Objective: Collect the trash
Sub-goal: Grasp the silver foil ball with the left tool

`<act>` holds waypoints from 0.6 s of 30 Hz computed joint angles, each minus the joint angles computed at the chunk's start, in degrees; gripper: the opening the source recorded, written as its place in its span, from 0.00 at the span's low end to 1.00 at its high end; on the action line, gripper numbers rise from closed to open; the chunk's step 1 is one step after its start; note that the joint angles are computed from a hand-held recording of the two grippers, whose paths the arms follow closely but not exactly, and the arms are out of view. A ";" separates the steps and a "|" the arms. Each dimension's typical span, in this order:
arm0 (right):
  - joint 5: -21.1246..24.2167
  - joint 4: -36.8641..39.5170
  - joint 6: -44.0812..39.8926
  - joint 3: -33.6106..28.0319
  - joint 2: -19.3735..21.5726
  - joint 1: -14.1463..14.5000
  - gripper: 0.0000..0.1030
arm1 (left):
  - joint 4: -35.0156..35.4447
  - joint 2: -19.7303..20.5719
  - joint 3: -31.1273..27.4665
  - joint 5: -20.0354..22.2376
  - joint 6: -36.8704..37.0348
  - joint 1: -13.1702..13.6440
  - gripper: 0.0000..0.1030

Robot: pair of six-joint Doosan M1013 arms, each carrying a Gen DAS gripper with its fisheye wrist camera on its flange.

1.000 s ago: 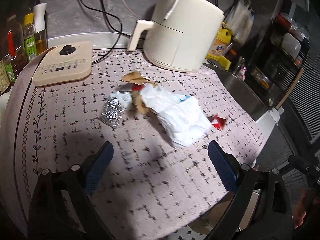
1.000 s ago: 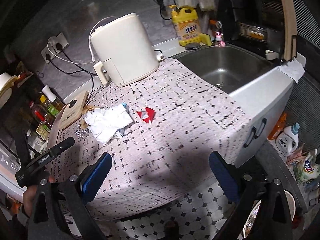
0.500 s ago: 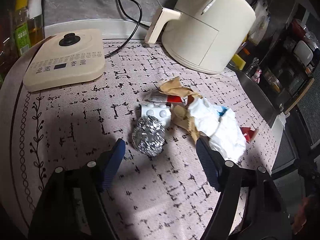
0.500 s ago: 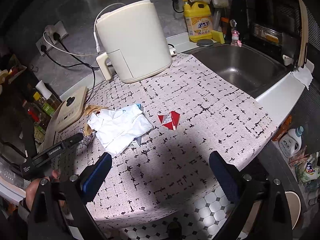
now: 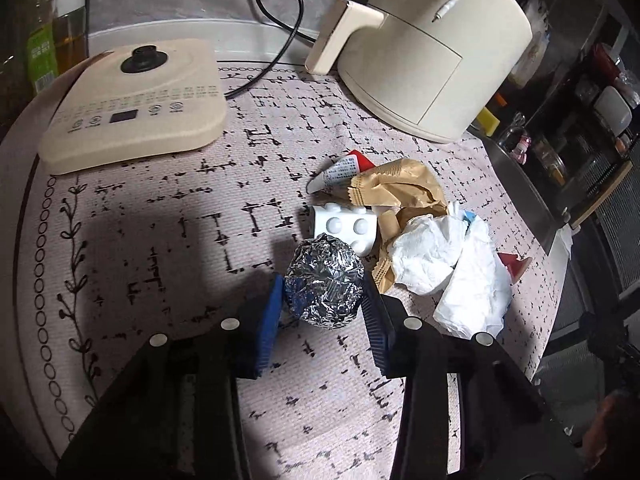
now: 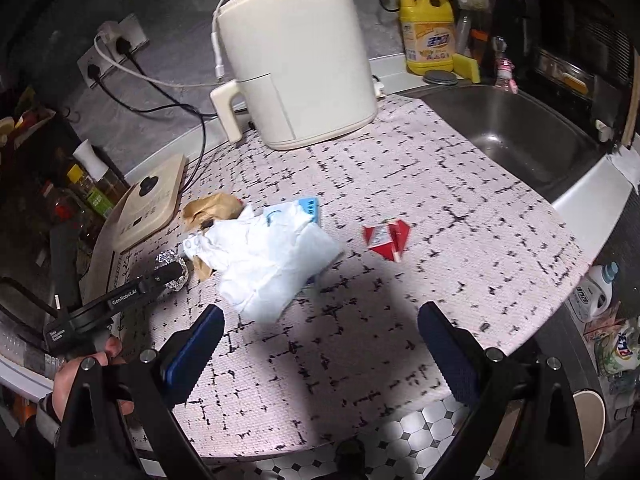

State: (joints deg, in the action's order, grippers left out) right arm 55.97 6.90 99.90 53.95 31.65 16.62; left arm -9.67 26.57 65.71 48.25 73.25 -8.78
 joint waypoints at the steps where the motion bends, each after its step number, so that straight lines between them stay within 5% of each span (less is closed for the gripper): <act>1: 0.34 0.41 -0.60 -0.51 0.39 0.15 0.92 | 0.11 -0.40 0.47 -0.29 -0.34 0.11 0.38; 10: 6.00 3.66 -3.90 -8.18 6.20 1.77 0.84 | 1.32 -3.86 4.90 -1.80 -2.73 0.93 0.38; 18: 10.82 -1.55 -3.13 -15.25 11.37 3.17 0.82 | 3.30 -6.02 7.88 -2.22 -5.76 1.57 0.38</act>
State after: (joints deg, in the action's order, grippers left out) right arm 66.79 5.35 96.77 38.70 43.02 19.79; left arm -6.38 20.55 73.59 46.02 67.49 -7.22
